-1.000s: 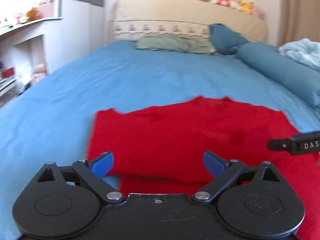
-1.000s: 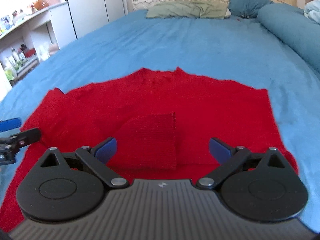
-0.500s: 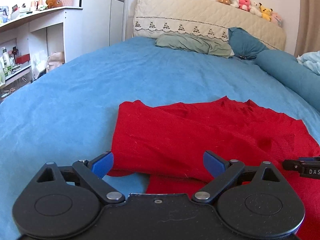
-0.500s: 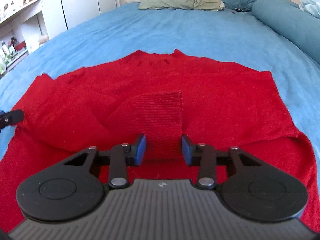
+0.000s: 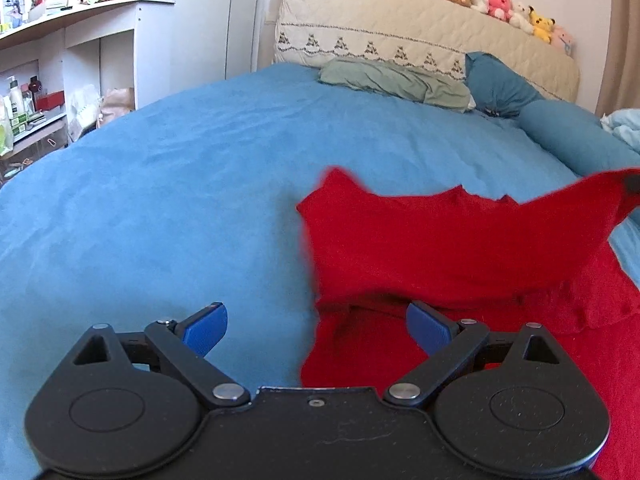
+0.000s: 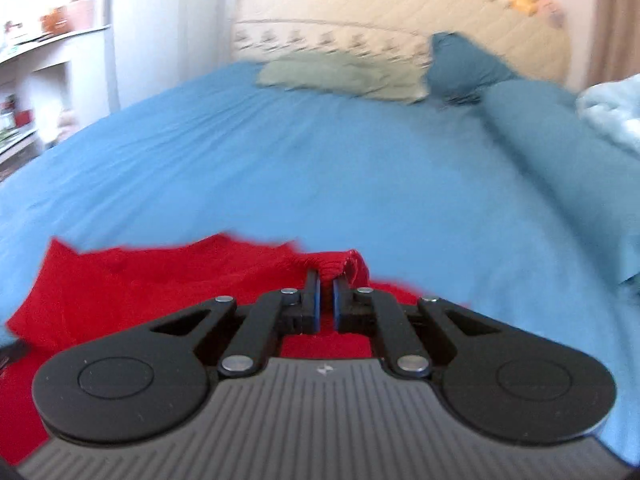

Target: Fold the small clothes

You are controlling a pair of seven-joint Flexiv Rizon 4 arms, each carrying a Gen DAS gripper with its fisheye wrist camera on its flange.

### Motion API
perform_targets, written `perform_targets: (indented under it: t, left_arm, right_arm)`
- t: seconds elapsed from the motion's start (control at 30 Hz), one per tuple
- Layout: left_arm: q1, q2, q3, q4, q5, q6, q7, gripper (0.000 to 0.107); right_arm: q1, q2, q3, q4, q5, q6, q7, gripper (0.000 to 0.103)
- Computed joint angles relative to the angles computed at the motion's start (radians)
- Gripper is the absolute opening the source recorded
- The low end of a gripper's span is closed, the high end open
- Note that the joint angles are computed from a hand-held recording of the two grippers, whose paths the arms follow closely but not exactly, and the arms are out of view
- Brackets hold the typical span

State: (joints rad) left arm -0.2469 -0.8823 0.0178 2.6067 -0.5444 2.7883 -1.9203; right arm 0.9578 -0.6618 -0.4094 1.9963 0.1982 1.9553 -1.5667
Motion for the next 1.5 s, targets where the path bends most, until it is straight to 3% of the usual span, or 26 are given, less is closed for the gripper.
perform_targets:
  t: [0.2,0.47,0.5,0.53,0.57,0.6,0.63,0.8,0.9,1.0,1.13,1.3,1.37,1.5]
  left_arm:
    - [-0.028,-0.009,-0.004,-0.042,-0.062,-0.066,0.060,0.098]
    - [-0.059,-0.012,0.001,-0.038,-0.109,-0.102,0.078,0.098]
    - [-0.067,-0.011,0.003,-0.036,-0.117,-0.099,0.083,0.098]
    - [-0.076,-0.011,0.009,-0.035,-0.117,-0.085,0.088,0.098]
    - [-0.076,-0.018,0.015,-0.037,-0.099,-0.061,0.090,0.098]
    - [-0.076,-0.024,0.021,-0.040,-0.081,-0.033,0.091,0.098]
    - [-0.075,-0.028,0.024,-0.045,-0.061,-0.006,0.096,0.098]
    - [-0.008,-0.065,0.021,-0.112,0.121,0.099,0.141,0.098]
    - [0.030,-0.069,-0.008,-0.146,0.169,0.060,0.197,0.098]
    - [0.124,-0.062,-0.061,-0.155,0.260,-0.076,0.181,0.098]
    - [0.134,-0.054,-0.069,-0.139,0.280,-0.100,0.133,0.100]
    - [0.088,-0.037,-0.049,-0.116,0.259,-0.099,0.129,0.100]
    - [0.066,-0.003,-0.043,-0.077,0.241,-0.096,0.132,0.100]
    - [-0.027,0.103,-0.029,0.029,0.132,-0.030,0.113,0.100]
  right_arm:
    - [0.000,-0.070,-0.066,0.013,-0.019,-0.043,0.014,0.021]
    - [-0.157,-0.119,0.060,0.017,-0.072,-0.032,0.097,0.025]
    - [-0.157,-0.123,0.059,0.023,-0.069,-0.023,0.100,0.035]
    - [-0.137,-0.129,0.042,0.030,-0.049,-0.008,0.106,0.057]
    - [-0.137,-0.129,0.047,0.042,-0.036,0.029,0.106,0.071]
    - [-0.164,-0.122,0.082,0.058,-0.037,0.087,0.094,0.092]
    - [-0.209,-0.116,0.141,0.073,-0.051,0.161,0.075,0.098]
    - [-0.362,-0.102,0.325,0.081,-0.158,0.192,0.022,0.098]
    - [-0.373,-0.124,0.350,0.056,-0.156,0.167,0.021,0.098]
    - [-0.361,-0.142,0.331,0.031,-0.128,0.088,0.058,0.103]
    - [-0.405,-0.164,0.362,0.038,-0.129,0.131,0.098,0.103]
    - [-0.377,-0.143,0.329,0.071,-0.127,0.144,0.066,0.103]
    - [-0.390,-0.102,0.351,0.130,-0.111,0.185,0.065,0.103]
    - [-0.489,0.006,0.431,0.249,-0.165,0.262,0.055,0.103]
